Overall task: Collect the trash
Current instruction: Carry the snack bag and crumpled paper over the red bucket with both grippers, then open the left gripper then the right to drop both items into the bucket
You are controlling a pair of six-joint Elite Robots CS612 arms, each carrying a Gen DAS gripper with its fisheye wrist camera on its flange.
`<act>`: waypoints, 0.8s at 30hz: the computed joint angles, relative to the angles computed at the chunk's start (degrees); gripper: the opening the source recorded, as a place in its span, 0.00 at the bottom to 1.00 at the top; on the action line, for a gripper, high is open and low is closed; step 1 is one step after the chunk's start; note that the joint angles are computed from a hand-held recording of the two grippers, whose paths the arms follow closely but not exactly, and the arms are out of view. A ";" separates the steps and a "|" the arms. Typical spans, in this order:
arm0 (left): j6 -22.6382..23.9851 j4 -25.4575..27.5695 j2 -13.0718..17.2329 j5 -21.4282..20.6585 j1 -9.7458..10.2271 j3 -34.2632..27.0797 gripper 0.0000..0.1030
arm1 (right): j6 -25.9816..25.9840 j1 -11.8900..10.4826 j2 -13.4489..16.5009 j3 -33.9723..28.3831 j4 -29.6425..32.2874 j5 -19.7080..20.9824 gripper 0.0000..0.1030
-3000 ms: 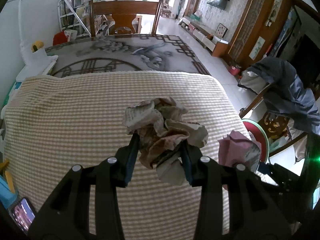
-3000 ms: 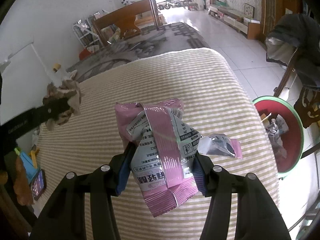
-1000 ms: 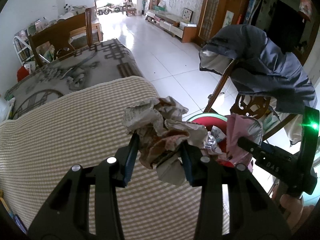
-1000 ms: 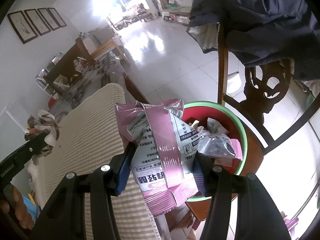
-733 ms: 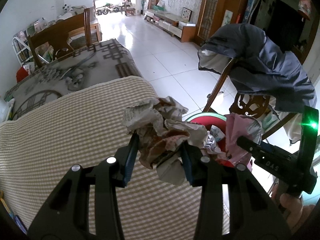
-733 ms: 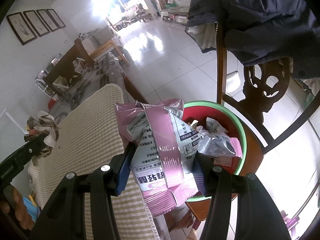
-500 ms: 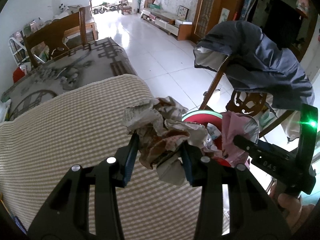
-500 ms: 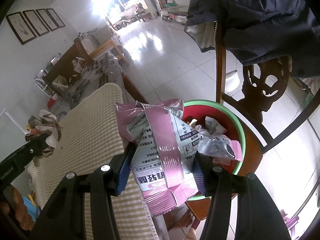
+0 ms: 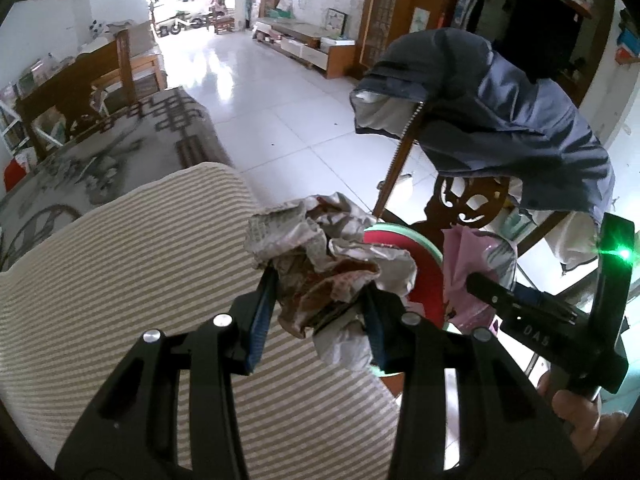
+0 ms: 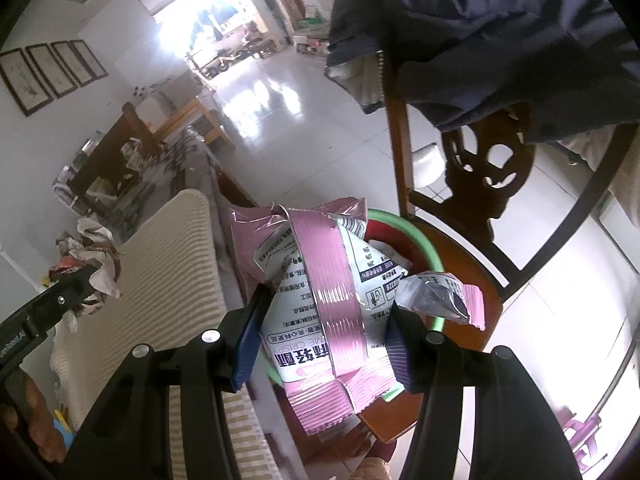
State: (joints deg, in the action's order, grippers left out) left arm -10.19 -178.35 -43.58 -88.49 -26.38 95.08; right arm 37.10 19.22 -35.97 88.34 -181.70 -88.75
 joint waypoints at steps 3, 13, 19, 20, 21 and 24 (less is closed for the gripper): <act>0.89 0.96 0.47 -0.54 -0.28 -0.88 0.38 | 0.87 -0.36 -0.21 0.72 -0.16 -0.21 0.52; 2.01 4.66 2.82 -4.19 -0.86 -4.39 0.38 | 2.41 -1.19 -0.63 1.83 0.06 -1.11 0.52; 2.48 7.42 4.51 -5.57 -1.22 -6.66 0.39 | 3.15 -1.71 -0.78 2.34 0.34 -1.47 0.52; 2.42 7.89 4.81 -5.57 -1.31 -7.08 0.39 | 3.24 -1.74 -0.77 2.34 0.41 -1.50 0.52; 2.33 8.13 4.96 -5.52 -1.38 -7.31 0.39 | 3.30 -1.81 -0.75 2.33 0.49 -1.49 0.52; 2.80 9.13 5.52 -5.78 -1.59 -8.19 0.39 | 3.51 -1.96 -0.64 2.19 0.78 -1.30 0.52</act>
State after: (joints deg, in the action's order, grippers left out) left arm -7.39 -169.22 -38.06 -94.27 -27.98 86.89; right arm 40.61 17.25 -36.62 90.54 -180.92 -90.06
